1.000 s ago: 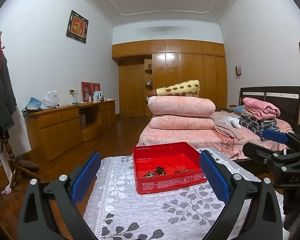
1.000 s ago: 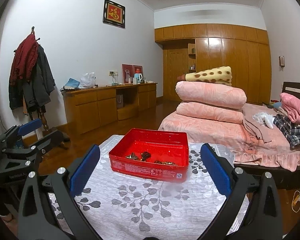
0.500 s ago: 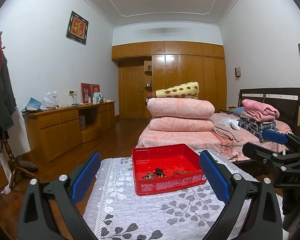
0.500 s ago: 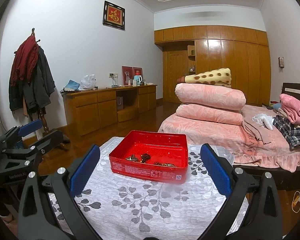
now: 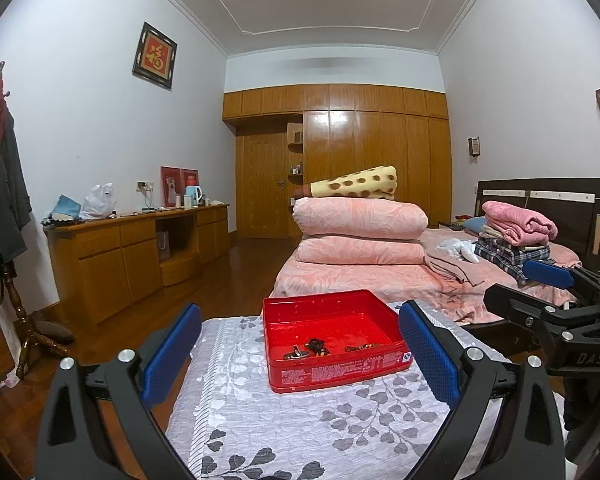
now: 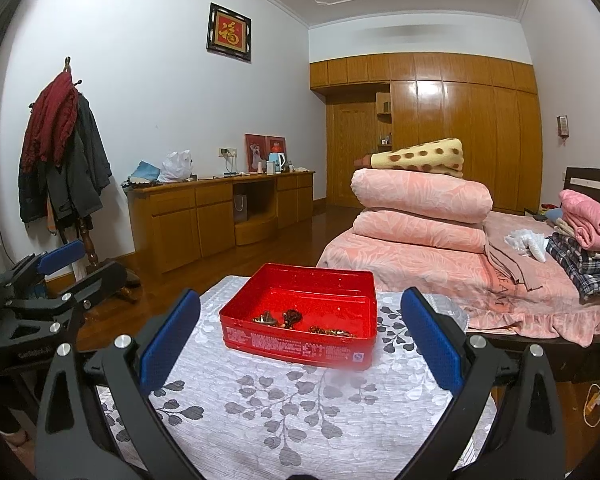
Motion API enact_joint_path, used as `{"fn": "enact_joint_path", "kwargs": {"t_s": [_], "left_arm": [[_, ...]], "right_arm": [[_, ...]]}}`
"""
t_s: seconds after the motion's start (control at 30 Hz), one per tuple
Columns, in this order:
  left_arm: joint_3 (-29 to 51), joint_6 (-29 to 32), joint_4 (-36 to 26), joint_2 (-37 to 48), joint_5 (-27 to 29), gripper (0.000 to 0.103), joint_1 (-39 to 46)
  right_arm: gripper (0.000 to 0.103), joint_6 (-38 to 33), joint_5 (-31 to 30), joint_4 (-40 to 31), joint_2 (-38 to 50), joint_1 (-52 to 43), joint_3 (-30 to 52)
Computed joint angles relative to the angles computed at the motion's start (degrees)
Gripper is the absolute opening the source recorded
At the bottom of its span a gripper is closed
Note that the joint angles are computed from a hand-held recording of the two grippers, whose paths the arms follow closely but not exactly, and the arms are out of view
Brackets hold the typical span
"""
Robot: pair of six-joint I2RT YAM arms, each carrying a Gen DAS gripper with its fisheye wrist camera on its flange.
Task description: Organize jewelry
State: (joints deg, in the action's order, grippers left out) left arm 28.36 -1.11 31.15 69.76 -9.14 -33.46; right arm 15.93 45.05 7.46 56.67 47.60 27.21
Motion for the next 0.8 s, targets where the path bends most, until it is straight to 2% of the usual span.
{"fn": "enact_joint_path", "kwargs": {"t_s": [0.8], "left_arm": [[0.9, -0.7, -0.9, 1.0, 1.4, 0.097, 0.9]], "right_arm": [[0.097, -0.1, 0.1, -0.2, 0.1, 0.1, 0.3]]}}
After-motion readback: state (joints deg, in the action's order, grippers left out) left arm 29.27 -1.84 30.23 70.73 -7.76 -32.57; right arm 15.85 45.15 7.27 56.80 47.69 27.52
